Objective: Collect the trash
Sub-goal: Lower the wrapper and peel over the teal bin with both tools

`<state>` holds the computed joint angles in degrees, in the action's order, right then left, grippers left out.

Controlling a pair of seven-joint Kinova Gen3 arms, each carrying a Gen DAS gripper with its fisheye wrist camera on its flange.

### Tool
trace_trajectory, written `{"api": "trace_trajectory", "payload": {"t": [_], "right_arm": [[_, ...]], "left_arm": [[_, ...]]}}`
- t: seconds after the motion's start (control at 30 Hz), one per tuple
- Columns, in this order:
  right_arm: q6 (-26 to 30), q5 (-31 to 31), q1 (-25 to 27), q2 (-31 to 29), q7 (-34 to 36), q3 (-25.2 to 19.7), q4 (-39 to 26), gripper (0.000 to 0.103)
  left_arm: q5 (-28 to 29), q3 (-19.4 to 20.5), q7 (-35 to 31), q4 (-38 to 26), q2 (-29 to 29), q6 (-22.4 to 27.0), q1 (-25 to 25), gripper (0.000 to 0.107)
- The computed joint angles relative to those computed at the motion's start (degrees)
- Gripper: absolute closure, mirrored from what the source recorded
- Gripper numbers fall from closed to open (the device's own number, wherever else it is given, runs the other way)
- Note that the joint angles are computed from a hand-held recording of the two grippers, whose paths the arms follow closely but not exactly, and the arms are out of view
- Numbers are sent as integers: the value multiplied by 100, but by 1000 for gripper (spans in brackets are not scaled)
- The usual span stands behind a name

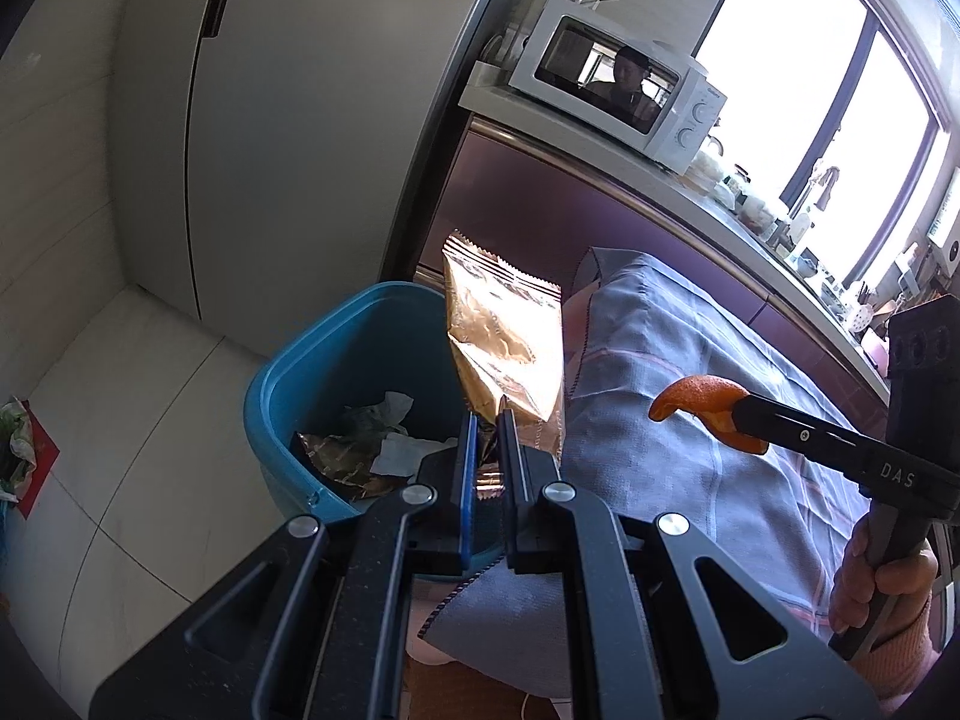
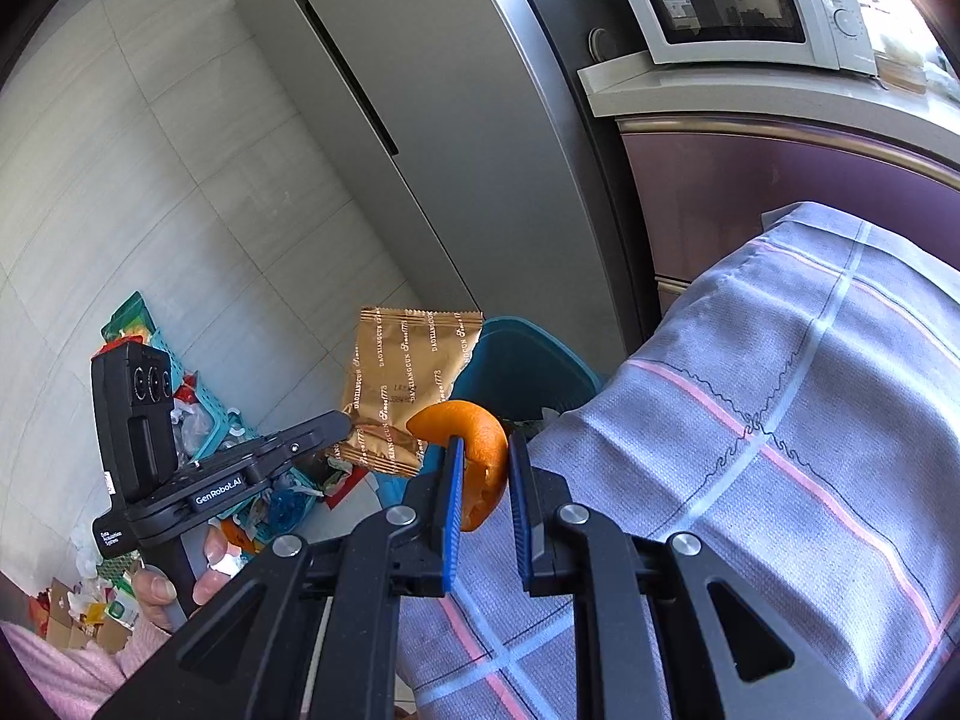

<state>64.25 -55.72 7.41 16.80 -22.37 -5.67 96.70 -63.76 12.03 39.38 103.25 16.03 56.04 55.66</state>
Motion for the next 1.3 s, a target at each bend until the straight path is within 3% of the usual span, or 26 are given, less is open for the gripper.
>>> {"api": "trace_trajectory", "payload": {"t": [1.3], "right_arm": [[-374, 398, -410, 156, -543, -206, -211, 90]], "left_arm": [[102, -137, 307, 231, 118, -253, -96, 100]]}}
